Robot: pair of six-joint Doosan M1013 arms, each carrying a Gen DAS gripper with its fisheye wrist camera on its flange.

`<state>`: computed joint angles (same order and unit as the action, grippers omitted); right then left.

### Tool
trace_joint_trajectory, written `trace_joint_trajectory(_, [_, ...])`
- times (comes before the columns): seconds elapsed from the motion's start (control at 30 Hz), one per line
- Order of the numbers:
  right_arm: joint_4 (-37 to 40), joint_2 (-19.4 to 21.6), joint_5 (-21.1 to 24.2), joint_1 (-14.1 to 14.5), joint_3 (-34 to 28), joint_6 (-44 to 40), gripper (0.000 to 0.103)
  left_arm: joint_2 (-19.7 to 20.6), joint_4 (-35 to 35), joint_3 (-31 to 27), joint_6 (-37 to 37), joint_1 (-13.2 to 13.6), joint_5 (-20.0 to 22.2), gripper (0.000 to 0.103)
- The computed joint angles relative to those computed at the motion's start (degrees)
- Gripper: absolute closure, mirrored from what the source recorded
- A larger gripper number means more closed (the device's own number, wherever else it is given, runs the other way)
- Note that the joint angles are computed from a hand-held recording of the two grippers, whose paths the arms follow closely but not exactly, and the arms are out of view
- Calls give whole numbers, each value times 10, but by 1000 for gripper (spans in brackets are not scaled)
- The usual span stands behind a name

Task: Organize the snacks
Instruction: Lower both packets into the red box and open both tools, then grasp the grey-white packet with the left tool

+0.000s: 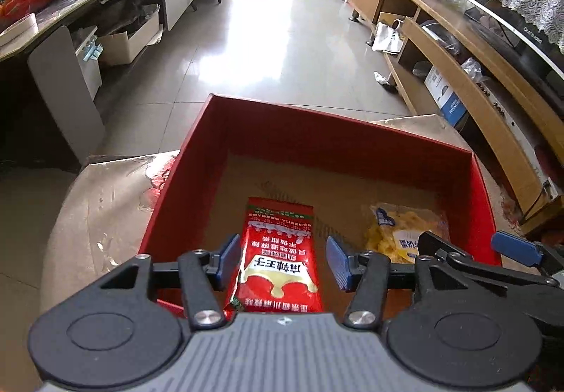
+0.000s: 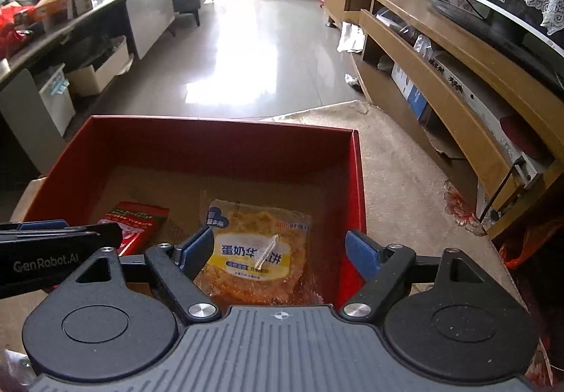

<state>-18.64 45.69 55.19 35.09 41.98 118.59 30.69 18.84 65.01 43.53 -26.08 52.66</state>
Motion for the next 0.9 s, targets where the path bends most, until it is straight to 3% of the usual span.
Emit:
trace_joint_trajectory(0.53, [7, -70, -55, 13, 104, 13, 15, -86, -16, 105, -1, -5, -42, 44])
trace_joint_trajectory(0.7, [24, -91, -69, 18, 138, 8, 15, -108, -37, 140, 33, -4, -44, 44])
trace_joint_trajectory(0.9, [58, -108, -69, 23, 166, -10, 14, -121, -98, 168, 125, 5, -48, 44])
